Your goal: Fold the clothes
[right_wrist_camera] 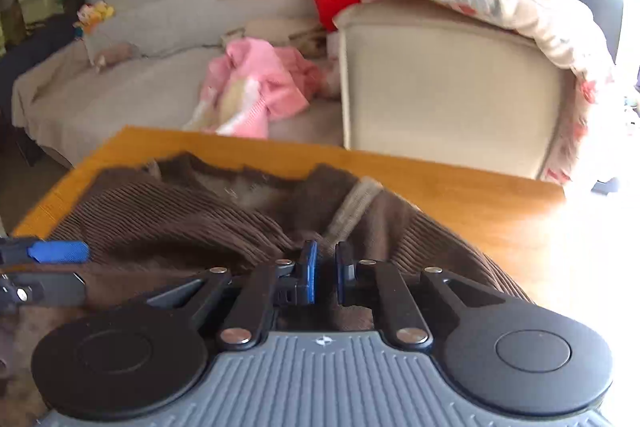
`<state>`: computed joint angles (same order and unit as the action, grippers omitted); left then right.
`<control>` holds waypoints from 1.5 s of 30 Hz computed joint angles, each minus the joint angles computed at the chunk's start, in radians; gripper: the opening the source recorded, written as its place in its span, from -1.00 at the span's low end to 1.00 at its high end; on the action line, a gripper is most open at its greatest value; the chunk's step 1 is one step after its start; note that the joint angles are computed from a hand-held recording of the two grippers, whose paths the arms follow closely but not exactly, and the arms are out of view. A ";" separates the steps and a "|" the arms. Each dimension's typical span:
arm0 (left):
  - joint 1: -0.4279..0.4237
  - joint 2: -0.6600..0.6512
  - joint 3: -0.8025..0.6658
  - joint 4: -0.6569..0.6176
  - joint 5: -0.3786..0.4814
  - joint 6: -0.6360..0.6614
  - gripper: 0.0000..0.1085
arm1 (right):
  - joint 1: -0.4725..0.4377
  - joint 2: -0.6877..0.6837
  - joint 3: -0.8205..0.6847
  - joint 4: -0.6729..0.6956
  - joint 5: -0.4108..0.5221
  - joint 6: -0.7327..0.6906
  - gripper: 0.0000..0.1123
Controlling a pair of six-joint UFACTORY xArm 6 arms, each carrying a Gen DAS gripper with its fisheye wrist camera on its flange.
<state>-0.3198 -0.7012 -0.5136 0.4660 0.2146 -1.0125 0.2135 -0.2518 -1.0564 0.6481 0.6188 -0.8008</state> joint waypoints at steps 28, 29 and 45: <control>-0.071 0.005 -0.067 0.268 0.164 -0.172 0.90 | -0.933 -0.090 0.239 0.554 0.711 0.346 -0.30; -0.080 0.000 -0.072 0.261 0.167 -0.148 0.90 | -0.904 -0.096 0.236 0.564 0.655 0.304 -0.37; -0.534 0.726 -0.839 0.315 0.326 0.503 0.55 | -0.827 -0.089 0.077 0.638 0.584 -0.008 -0.66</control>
<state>-0.8534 0.0253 -1.3523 0.7810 0.5409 -0.5092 -0.6134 -0.3412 -0.9797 1.2860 1.2025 -0.8089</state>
